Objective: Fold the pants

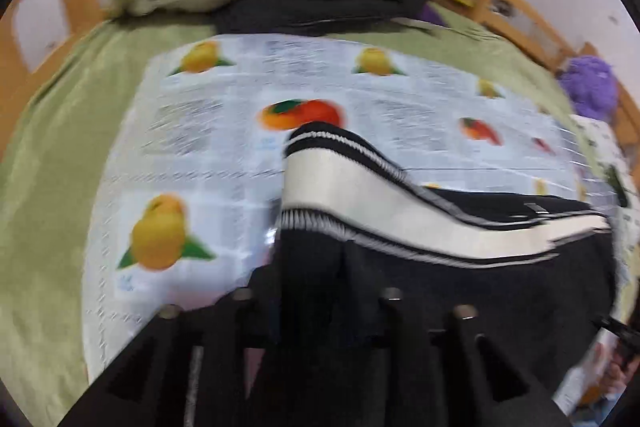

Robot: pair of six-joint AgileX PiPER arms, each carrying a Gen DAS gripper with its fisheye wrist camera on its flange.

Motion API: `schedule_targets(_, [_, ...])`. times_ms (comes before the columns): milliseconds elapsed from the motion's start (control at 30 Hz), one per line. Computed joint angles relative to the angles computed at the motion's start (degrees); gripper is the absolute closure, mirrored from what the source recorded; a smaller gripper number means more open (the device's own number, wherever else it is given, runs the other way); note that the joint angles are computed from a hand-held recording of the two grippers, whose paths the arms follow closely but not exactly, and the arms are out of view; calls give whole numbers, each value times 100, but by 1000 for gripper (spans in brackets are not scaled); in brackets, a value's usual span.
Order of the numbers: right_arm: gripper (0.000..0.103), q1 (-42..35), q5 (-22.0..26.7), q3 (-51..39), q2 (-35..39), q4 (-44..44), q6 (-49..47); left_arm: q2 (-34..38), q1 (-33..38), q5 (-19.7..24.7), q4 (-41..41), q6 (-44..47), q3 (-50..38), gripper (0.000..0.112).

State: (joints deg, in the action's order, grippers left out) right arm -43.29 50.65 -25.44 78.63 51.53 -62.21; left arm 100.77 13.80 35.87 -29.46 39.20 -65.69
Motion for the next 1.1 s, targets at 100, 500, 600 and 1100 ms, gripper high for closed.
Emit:
schedule_targets(100, [72, -1293, 639, 137, -267, -42, -678, -126, 245, -59, -462, 641, 462, 57])
schedule_targets(500, [44, -2519, 329, -146, 1009, 1347, -1149, -602, 1974, 442, -2086, 2734, 2162, 51])
schedule_targets(600, [72, -1530, -426, -144, 953, 1875, -694, -927, 1496, -290, -2118, 2607, 2484, 77])
schedule_targets(1100, [59, -628, -305, -737, -1255, -1537, 2002, -1239, 2017, 616, -1387, 2380, 2358, 54])
